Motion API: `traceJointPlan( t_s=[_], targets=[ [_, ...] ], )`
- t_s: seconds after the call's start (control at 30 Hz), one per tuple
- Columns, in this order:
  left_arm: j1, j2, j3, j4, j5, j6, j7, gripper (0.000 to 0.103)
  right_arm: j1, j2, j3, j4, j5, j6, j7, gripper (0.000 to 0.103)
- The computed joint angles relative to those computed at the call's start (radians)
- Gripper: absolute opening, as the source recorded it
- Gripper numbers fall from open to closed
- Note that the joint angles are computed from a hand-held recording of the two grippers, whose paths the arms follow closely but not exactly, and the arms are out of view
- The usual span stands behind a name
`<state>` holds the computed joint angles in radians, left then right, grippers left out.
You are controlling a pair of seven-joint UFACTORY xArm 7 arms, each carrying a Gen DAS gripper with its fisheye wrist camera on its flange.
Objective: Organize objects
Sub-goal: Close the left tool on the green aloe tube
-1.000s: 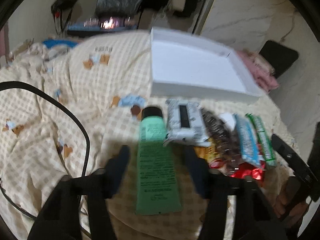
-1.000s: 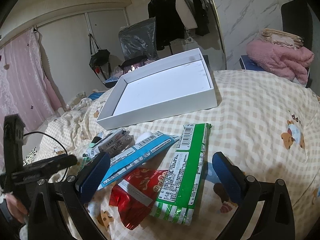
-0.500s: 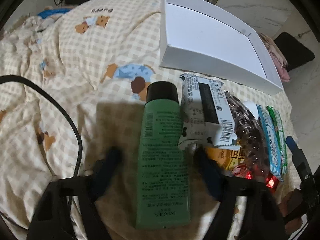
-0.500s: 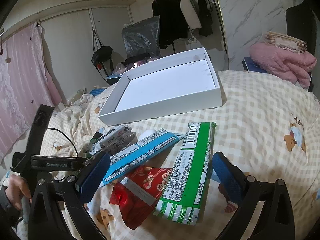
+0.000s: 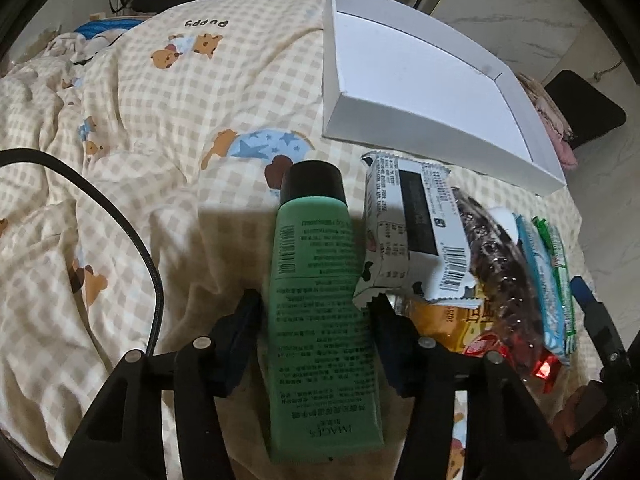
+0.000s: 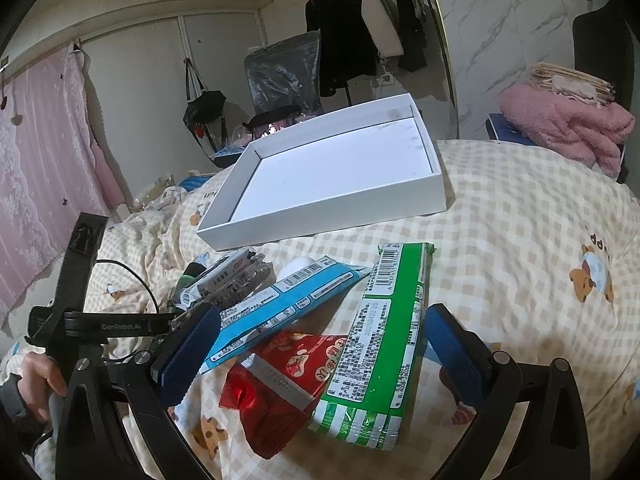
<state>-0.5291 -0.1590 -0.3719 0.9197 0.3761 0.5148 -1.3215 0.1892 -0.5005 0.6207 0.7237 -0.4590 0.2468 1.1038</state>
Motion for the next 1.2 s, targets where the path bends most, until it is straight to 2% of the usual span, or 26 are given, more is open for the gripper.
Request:
traceJointPlan(
  t_s=[0.07, 0.13, 0.23, 0.43, 0.53, 0.6, 0.63, 0.7, 0.77, 1.03, 1.2],
  targets=[
    [-0.005, -0.005, 0.014, -0.003, -0.021, -0.012, 0.014, 0.059, 0.0, 0.002, 0.001, 0.003, -0.002, 0.001, 0.0, 0.102],
    [0.01, -0.022, 0.015, -0.024, -0.05, -0.047, 0.027, 0.05, 0.0, 0.001, 0.001, 0.003, -0.003, 0.001, 0.001, 0.102],
    [0.012, -0.047, 0.015, -0.043, -0.089, -0.056, 0.058, 0.05, -0.004, -0.002, 0.003, 0.001, -0.006, -0.003, 0.005, 0.102],
    [0.052, -0.131, -0.02, -0.094, -0.052, -0.104, 0.021, 0.049, 0.007, -0.004, -0.011, -0.007, 0.007, -0.011, 0.0, 0.102],
    [0.094, -0.169, -0.055, -0.106, -0.01, -0.124, -0.009, 0.045, 0.006, -0.006, -0.011, -0.008, 0.011, -0.014, 0.0, 0.102],
    [0.082, -0.203, -0.053, -0.121, 0.005, -0.109, -0.024, 0.033, 0.006, -0.004, -0.01, -0.007, 0.013, -0.012, -0.002, 0.102],
    [0.113, -0.185, -0.073, -0.102, 0.016, -0.136, 0.003, 0.03, 0.009, -0.002, -0.013, -0.006, 0.016, -0.01, -0.006, 0.102],
    [0.102, -0.162, -0.075, -0.087, -0.009, -0.14, 0.046, 0.022, 0.014, 0.0, -0.016, -0.005, 0.019, -0.008, -0.012, 0.102],
    [0.089, -0.145, -0.091, -0.059, -0.031, -0.086, 0.066, 0.022, 0.017, 0.002, -0.017, -0.003, 0.019, -0.006, -0.016, 0.102],
    [0.071, -0.13, -0.064, -0.069, -0.062, -0.102, 0.093, 0.024, 0.024, 0.008, -0.023, -0.001, 0.024, -0.001, -0.024, 0.102],
    [0.038, -0.093, -0.046, -0.046, -0.105, -0.067, 0.148, 0.041, 0.029, 0.011, -0.027, -0.002, 0.025, -0.001, -0.028, 0.102]
  ],
)
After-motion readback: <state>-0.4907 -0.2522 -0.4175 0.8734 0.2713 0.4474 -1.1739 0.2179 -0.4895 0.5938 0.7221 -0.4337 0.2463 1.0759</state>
